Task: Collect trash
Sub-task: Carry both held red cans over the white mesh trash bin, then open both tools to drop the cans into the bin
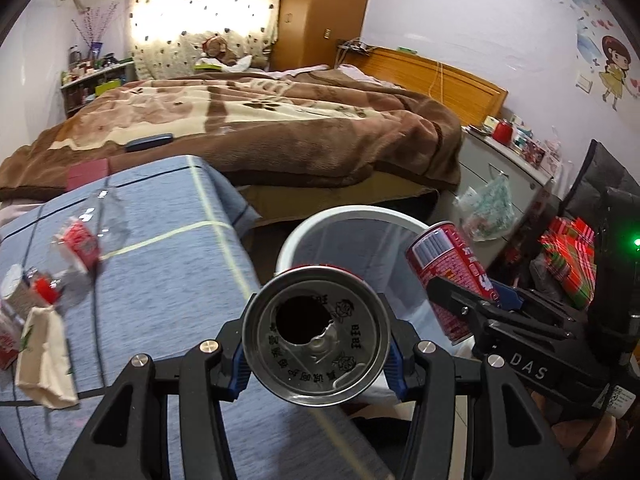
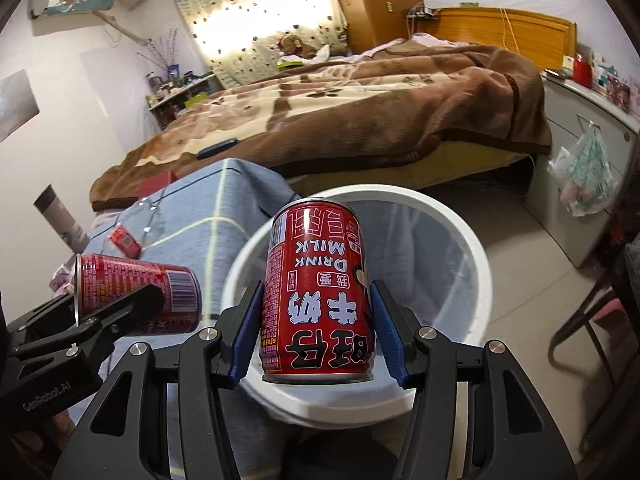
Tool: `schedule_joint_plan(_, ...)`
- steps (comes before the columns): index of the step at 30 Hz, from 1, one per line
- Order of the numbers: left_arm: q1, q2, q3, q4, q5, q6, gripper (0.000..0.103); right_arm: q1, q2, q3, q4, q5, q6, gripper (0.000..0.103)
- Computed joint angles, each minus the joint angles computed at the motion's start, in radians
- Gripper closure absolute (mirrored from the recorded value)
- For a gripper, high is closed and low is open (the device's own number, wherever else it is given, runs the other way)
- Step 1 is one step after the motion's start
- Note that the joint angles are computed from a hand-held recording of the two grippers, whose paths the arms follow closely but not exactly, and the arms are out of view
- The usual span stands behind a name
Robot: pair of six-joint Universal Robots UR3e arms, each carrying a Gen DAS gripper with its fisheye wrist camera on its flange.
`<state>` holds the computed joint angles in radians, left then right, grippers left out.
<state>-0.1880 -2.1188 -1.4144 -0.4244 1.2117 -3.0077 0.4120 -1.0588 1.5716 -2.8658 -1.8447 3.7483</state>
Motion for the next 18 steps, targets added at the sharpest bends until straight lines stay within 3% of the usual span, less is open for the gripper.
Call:
schedule_joint_plan(15, -0.064, -0.135, 0.182, -0.103, 0.026, -0.009, 0.048, -0.083, -0.005, 0.042, 0.081, 0.072, -0.052, 0.048)
schedule_joint_plan(18, -0.059, -0.138, 0.183, -0.109, 0.016, -0.013, 0.044, -0.072, -0.002, 0.034, 0.095, 0.049, -0.059, 0.048)
